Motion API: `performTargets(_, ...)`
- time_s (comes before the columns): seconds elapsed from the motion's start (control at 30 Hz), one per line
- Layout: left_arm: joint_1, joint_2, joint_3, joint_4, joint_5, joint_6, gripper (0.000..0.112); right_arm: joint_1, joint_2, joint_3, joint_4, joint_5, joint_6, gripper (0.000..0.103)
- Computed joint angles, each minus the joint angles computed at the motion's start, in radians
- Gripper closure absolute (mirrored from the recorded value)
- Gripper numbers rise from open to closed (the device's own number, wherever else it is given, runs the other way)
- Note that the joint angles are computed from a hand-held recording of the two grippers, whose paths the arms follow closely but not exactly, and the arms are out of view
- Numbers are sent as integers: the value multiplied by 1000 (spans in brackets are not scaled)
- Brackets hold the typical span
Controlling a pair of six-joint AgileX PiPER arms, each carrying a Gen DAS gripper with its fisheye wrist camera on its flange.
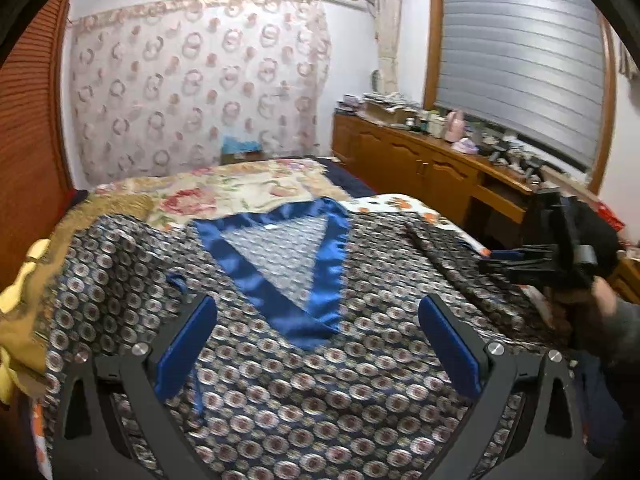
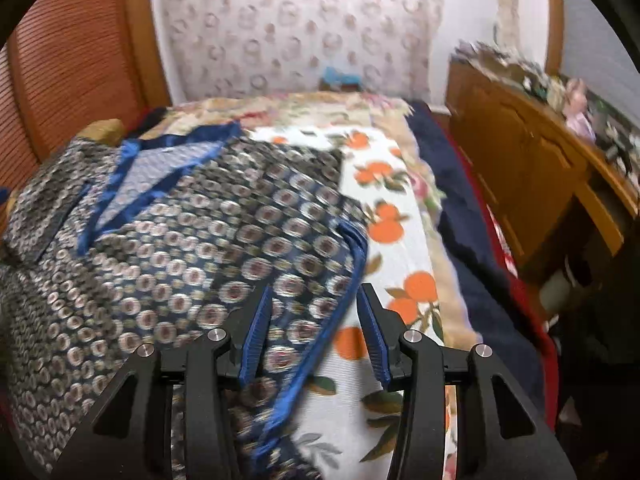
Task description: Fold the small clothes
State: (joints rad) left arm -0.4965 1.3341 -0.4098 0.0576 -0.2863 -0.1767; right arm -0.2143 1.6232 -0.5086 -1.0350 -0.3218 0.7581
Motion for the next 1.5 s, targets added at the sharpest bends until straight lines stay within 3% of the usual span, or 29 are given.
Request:
performTargets(0.1,-8,-4,16,117,-11,-113,10,-21,49,-28,-40,-6,52,59)
performTargets(0.17,-31,-2,19,51,-12,-50,11,-32,63,-39,-105,-17,112,71)
performTargets(0.2,-36,-1,20,38,-13,-38,11,-36,61,-41,-129,-25,127,85)
performTargets(0.33,-35,1,18,47,-11,-56,10,-26,8,-22,-179,-77,145,99)
performTargets(0.43,-17,7,22,54,-20,-61,11,17,-44,-21,-225,-91,193,100)
performTargets(0.6,64,9,34,232,-51,-218,11,98,-82,-48,-351,-151,331,98)
performTargets(0.73,152,-5,42,382,-70,-337,11,194,-97,-56,-244,-57,251,78)
performTargets(0.9,285,-25,52,590,-101,-506,11,158,-82,-67,-199,-26,198,70)
performTargets(1.0,336,-23,58,642,-120,-555,10,112,-57,-76,-211,-13,221,70)
performTargets(1.3,309,15,77,519,-113,-427,11,128,34,-76,-284,57,299,70)
performTargets(1.43,280,27,80,473,-106,-384,11,139,65,-94,-336,51,344,95)
performTargets(1.5,267,29,80,447,-101,-364,11,146,62,-101,-374,21,379,98)
